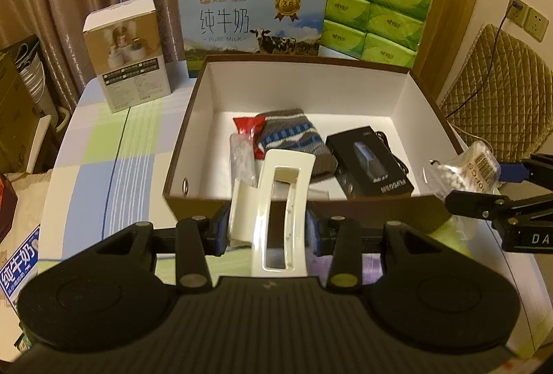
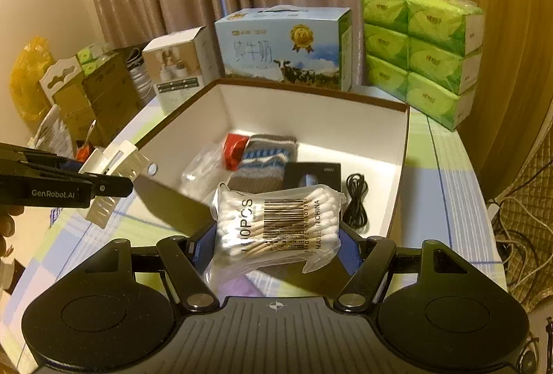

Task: Organize objects
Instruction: 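Lower the claw clip with the left gripper while the right gripper lowers the swab bag into the box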

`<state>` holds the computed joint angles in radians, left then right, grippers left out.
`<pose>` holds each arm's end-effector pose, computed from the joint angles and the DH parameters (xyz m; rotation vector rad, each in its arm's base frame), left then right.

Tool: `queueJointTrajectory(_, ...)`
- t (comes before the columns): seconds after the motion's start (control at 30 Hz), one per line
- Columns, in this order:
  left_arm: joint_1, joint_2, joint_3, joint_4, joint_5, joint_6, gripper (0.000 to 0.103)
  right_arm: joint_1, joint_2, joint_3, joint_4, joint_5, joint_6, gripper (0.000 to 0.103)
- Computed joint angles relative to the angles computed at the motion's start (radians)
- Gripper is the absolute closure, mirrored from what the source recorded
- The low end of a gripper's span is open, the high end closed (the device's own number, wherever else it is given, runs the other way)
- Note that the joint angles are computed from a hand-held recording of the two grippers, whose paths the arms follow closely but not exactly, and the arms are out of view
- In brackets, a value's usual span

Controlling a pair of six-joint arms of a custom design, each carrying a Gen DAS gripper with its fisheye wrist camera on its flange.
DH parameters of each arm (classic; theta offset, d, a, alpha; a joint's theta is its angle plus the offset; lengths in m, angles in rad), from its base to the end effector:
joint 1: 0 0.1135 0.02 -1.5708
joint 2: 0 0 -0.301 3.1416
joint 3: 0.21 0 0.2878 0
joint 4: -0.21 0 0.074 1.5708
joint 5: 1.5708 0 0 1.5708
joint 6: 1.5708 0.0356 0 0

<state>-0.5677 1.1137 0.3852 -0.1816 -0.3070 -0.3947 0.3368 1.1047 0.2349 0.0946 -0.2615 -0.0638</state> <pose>0.1772 -0.1003 0.1557 0.0812 2.4222 -0.0522 0.1759 0.0713 0.1301 -0.5952 2.2788 0.4408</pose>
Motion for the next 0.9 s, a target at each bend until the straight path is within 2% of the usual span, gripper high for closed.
queueJointTrajectory(0.4,0.107,0.278,0.164,0.133,0.078,0.11,0.066,-0.021,0.293,0.151,0.135,0.003,0.022,0.035)
queueJointTrajectory(0.9,0.183,0.587,0.377,0.178,0.131,0.177,0.066,-0.046,0.55,0.35,0.16,-0.003,0.06,0.035)
